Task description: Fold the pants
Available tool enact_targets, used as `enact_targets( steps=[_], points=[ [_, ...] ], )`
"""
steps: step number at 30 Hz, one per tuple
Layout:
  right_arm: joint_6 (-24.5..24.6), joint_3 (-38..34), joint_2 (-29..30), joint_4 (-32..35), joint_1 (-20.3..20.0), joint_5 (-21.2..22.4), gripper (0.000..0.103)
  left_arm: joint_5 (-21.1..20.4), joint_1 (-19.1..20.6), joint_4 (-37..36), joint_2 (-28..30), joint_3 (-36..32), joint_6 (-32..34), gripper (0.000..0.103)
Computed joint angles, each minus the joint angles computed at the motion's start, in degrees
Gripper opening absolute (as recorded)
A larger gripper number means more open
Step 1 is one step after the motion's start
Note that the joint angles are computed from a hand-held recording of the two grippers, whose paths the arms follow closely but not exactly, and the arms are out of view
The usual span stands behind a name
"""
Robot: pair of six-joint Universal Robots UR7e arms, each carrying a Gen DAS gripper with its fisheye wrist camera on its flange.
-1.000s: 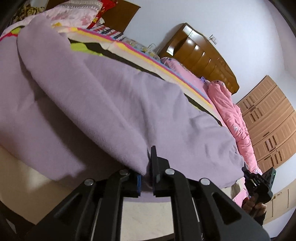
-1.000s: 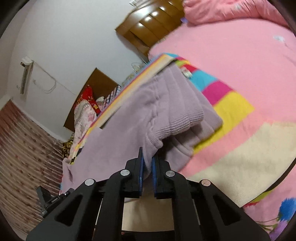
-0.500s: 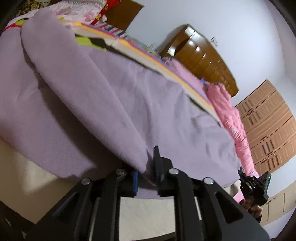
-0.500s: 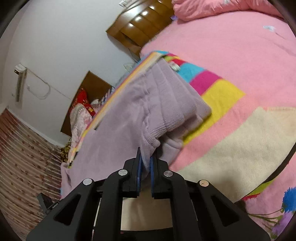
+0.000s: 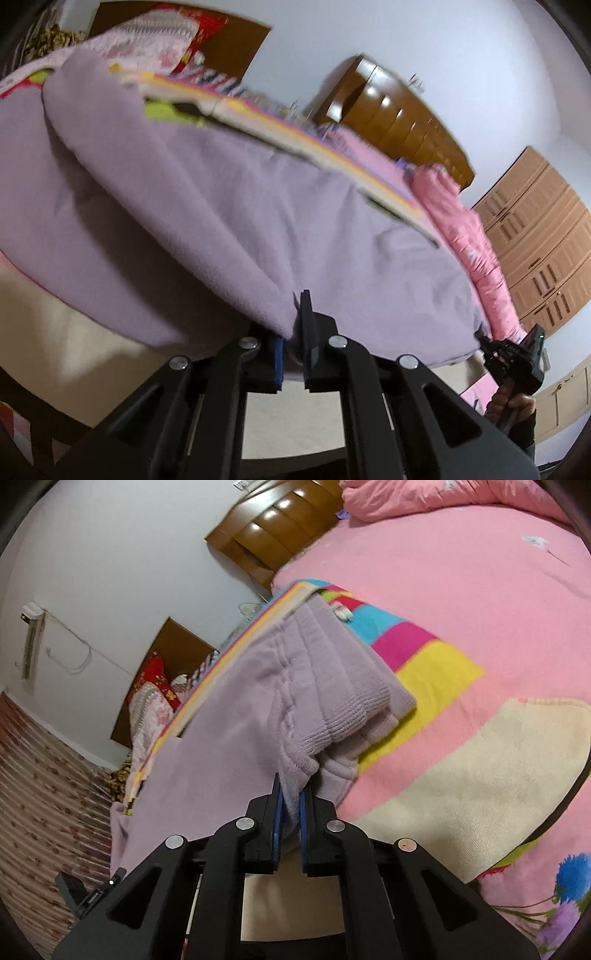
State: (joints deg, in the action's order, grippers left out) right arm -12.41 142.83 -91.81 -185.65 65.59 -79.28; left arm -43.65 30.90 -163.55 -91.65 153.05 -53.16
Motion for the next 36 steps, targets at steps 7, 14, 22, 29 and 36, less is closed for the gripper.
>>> enact_targets(
  steps=[7, 14, 22, 29, 36],
  points=[
    [2.8, 0.0, -5.5, 3.8, 5.9, -10.3, 0.053, -5.8, 3.2, -11.9, -1.4, 2.7, 2.9, 0.047],
    [-9.2, -1.8, 3.7, -13.0, 25.8, -25.0, 0.064, 4.5, 0.0, -3.4, -13.7, 4.9, -2.8, 0.081],
    [-20.6, -18.5, 26.8, 5.0, 39.0, -25.4, 0.07, 17.0, 0.8, 25.1, -33.9, 1.7, -12.3, 0.09],
    [-31.4, -41.5, 47.2, 19.5, 49.0, -14.3, 0.062, 25.8, 16.7, 23.1, -39.0, -3.3, -9.3, 0.074],
    [-29.1, -71.4, 70.7, 39.1, 57.1, -14.2, 0.044, 15.5, 32.1, -5.8, -26.8, -7.5, 9.1, 0.055]
  ],
)
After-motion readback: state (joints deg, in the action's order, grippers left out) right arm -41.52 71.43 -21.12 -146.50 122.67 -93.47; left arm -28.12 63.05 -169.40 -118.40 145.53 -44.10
